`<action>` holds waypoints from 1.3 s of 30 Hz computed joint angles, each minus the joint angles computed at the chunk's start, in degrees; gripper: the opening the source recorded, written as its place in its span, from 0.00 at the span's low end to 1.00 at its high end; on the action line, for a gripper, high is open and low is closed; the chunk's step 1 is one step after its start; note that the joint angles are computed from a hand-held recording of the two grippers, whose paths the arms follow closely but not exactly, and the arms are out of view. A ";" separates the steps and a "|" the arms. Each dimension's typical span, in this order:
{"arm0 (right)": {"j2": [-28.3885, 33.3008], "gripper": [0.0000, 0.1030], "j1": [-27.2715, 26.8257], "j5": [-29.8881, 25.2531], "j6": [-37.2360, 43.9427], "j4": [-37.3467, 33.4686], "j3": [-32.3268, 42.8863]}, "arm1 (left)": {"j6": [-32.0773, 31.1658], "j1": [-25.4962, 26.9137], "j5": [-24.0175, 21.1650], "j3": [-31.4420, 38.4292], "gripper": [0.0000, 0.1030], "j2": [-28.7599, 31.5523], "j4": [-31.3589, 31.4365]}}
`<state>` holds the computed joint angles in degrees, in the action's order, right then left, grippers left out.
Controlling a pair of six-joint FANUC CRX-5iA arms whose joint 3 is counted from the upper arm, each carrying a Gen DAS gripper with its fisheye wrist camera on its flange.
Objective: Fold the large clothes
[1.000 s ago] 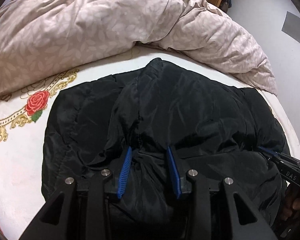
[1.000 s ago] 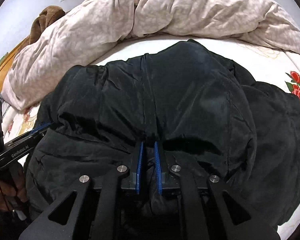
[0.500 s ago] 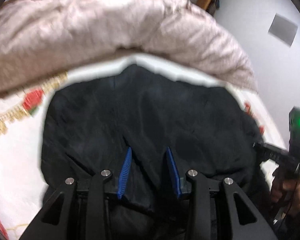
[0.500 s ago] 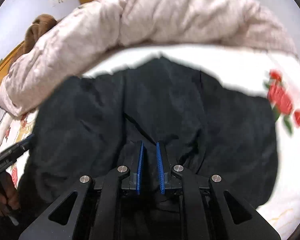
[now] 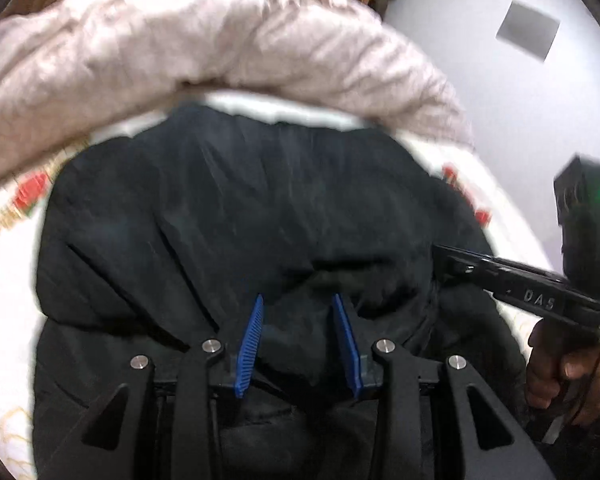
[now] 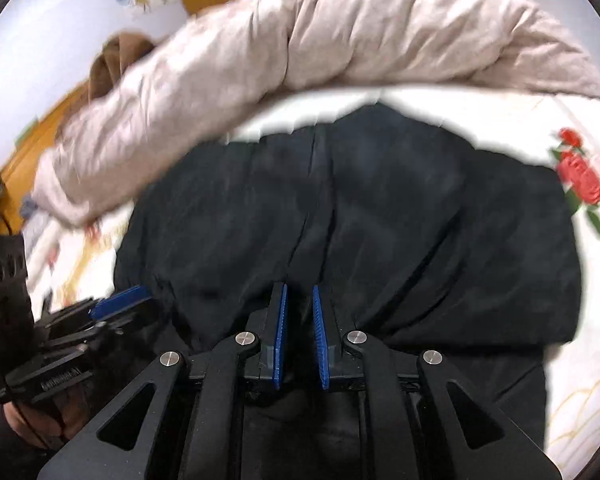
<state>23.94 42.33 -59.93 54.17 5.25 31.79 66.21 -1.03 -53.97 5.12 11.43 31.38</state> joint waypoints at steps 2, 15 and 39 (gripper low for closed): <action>2.78 0.13 -0.66 -2.35 0.80 -1.38 2.02 | 2.33 -0.70 0.14 0.78 0.37 1.56 -2.70; 2.51 0.12 0.45 1.61 -0.35 2.61 -2.72 | 4.64 -2.37 4.17 0.33 0.37 2.32 -5.88; 5.21 0.17 -4.70 -1.24 -1.49 5.58 5.49 | 14.20 1.64 -0.18 14.45 0.38 8.04 -12.38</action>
